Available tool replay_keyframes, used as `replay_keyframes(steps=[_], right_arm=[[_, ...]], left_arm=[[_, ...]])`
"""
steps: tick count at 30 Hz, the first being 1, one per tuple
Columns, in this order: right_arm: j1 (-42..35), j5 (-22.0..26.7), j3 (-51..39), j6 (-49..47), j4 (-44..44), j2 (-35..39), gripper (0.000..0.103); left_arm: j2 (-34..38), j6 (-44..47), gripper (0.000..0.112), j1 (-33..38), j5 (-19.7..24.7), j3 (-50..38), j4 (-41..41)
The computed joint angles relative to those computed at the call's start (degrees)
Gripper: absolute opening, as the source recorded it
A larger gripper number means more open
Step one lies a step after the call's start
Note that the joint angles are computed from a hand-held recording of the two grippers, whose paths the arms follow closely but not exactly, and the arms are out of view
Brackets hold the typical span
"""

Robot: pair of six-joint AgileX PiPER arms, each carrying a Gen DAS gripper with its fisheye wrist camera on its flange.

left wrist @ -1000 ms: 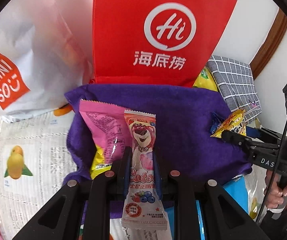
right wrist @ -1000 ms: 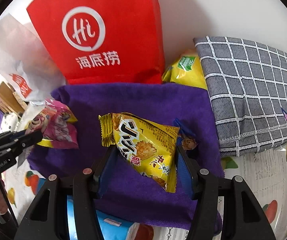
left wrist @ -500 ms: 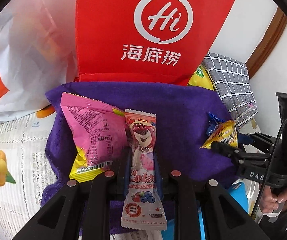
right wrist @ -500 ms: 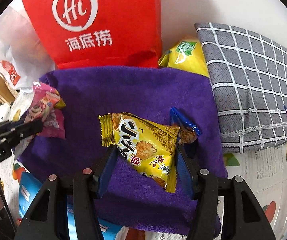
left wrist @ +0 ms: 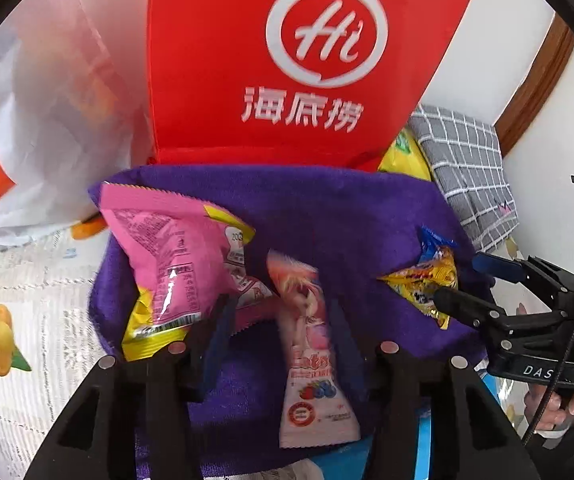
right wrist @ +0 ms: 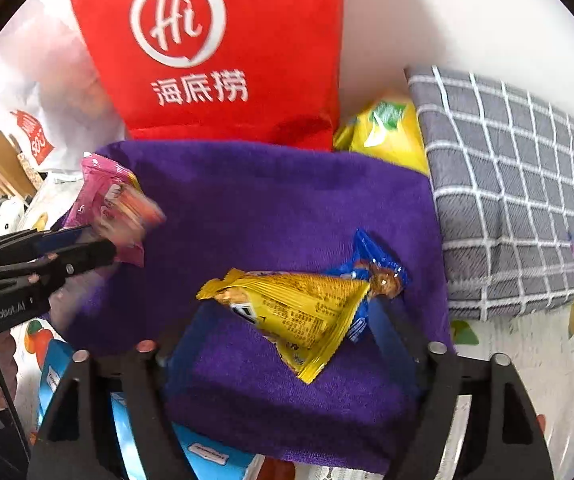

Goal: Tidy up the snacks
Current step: 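Open both tools to drop the Lotso packet and chip bag onto the towel, then withdraw both tools from the towel back toward the snack pile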

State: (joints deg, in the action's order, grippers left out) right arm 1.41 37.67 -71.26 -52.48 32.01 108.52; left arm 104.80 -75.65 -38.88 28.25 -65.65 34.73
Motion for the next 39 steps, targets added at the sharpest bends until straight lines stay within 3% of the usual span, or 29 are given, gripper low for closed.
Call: replay_keyframes(steps=[2,11,19,26,31,39], right_arm=[[-0.36,0.47,0.24,-0.3,0.44,-0.88,0.08],[-4.17,1.3,3.41,-4.77,8.11,-8.4,0.079],[-11.64,7.15,10.87,-10.87,16.27,-17.9,0.076],[-17.54,6.98,20.83,-15.08,16.47,-28.21,0.072],[-24.51,14.22,24.75,-18.48,16.12,-31.62,0.072],[-34.06,19.3,30.18,-23.77,15.02,-36.29,0.072]], left_arm=[[-0.36,-0.94,0.054,-0.96,2.07,-0.46,1.35],[-5.4,-3.34,0.054,-5.39,8.04,1.05,2.17],[-11.83,-10.74,0.054,-15.98,15.37,4.47,4.6],[-16.09,-20.94,0.054,-26.04,21.36,6.64,8.28],[-18.06,-26.1,0.054,-31.41,24.84,7.75,9.28],[-18.45,-30.94,0.055,-38.14,29.61,7.76,9.6]])
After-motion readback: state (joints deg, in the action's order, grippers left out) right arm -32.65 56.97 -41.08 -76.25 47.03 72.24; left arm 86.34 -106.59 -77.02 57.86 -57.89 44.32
